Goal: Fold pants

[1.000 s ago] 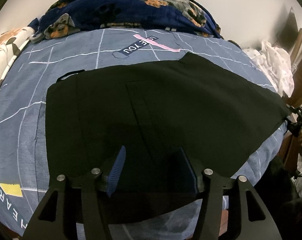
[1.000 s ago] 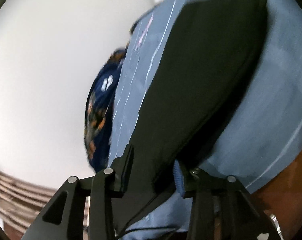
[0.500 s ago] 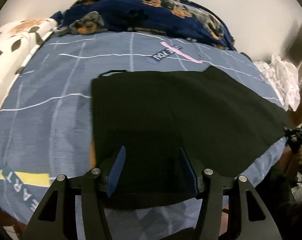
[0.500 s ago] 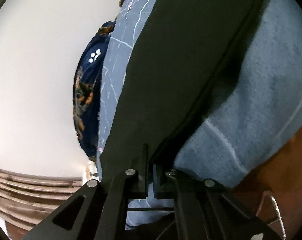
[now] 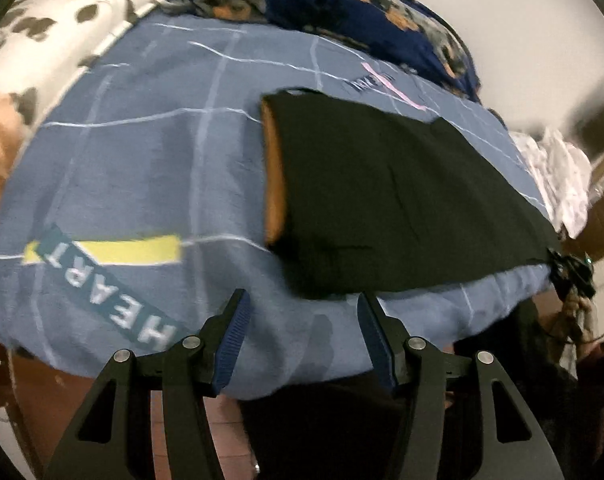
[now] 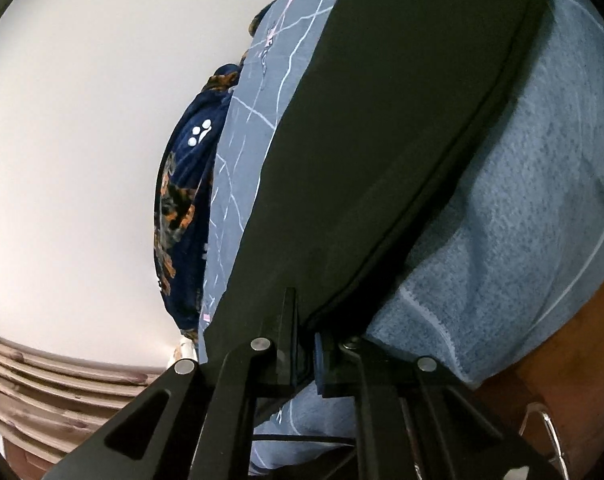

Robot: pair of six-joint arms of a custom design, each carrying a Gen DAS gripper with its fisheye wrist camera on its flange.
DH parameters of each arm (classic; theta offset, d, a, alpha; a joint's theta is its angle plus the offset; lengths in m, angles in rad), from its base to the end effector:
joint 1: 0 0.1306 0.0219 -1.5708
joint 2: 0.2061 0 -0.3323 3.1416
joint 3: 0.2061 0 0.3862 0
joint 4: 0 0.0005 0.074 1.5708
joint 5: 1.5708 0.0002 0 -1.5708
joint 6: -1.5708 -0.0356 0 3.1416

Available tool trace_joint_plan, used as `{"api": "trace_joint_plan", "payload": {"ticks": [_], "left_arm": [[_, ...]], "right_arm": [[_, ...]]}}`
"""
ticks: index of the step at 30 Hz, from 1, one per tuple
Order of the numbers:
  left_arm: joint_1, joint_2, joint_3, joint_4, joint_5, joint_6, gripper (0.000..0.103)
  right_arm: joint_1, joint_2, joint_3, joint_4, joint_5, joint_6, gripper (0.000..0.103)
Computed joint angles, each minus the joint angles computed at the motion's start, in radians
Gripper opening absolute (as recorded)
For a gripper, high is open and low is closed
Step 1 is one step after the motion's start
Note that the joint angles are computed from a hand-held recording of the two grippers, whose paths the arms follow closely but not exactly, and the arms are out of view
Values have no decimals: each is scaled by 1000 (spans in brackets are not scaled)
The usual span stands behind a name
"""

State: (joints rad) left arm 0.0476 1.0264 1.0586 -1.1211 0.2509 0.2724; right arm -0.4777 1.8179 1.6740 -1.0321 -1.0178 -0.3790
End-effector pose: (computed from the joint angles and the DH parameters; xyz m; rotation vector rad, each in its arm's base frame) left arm 0.3478 0.0072 0.3603 -0.3427 2.6416 -0.4070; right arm 0.5333 -0.2425 0.2883 0.7535 2.2950 1.3140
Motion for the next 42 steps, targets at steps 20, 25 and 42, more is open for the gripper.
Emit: {"api": "trace_joint_plan", "payload": {"ticks": [20,25,42], "left_arm": [[-54,109,148,4,-109,48,6],[-36,161,202,-2,-210,24,0],[69,124,48,-18,236,192,17]], "right_arm": [[-6,9,6,-18,-7,1,8],[-7,8,1,-10,-14,-7,8],[-9,17,9,-17,-31,-6,9]]}}
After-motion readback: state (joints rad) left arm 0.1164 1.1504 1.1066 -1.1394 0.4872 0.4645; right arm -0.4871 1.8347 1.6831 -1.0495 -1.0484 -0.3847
